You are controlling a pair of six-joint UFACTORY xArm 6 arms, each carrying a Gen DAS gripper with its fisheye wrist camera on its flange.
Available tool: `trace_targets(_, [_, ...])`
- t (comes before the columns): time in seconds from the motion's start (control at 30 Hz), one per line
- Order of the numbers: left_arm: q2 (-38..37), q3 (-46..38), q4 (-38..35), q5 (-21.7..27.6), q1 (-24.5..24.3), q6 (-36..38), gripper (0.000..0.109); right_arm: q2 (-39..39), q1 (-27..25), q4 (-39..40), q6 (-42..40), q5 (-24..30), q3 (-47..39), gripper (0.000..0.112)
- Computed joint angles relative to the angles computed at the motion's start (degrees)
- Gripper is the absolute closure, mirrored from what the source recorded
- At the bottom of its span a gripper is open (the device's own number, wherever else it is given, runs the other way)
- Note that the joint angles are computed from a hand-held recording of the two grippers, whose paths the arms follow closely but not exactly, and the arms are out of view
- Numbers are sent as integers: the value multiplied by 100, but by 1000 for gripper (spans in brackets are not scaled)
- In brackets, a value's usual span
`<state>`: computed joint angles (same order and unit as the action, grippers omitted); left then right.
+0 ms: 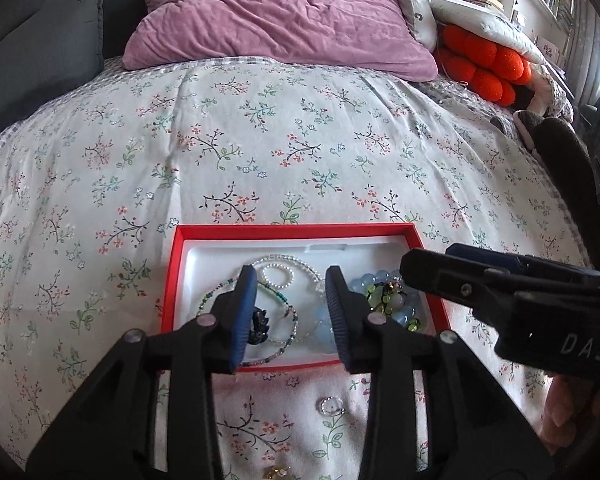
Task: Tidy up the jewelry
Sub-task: 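Lower the pearl ring into the red box with the left tool while the right drops the silver ring, then withdraw both tools and move the left tool toward the gold charm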
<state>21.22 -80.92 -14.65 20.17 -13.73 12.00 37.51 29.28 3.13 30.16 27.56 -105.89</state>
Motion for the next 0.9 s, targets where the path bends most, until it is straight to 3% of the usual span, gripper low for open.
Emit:
trace_targets(0.1, [-126, 147, 197, -14, 13, -51, 67, -156, 14, -60, -5, -50, 183, 55])
trace_targets(0.23, [-346, 440, 630, -141, 34, -269, 43, -346, 25, -122, 39, -77, 412, 49])
trace_targets(0.4, [-535, 626, 947, -33, 99, -515, 26, -552, 37, -458, 284, -54, 651, 40])
trace_targets(0.7, [-898, 1017, 1095, 269, 268, -660, 22, -824, 144, -1161, 432, 267, 943, 30])
trace_targets(0.9, [-1105, 1236, 776, 549, 408, -363, 13, -931, 286, -1296, 206, 490, 1061, 25])
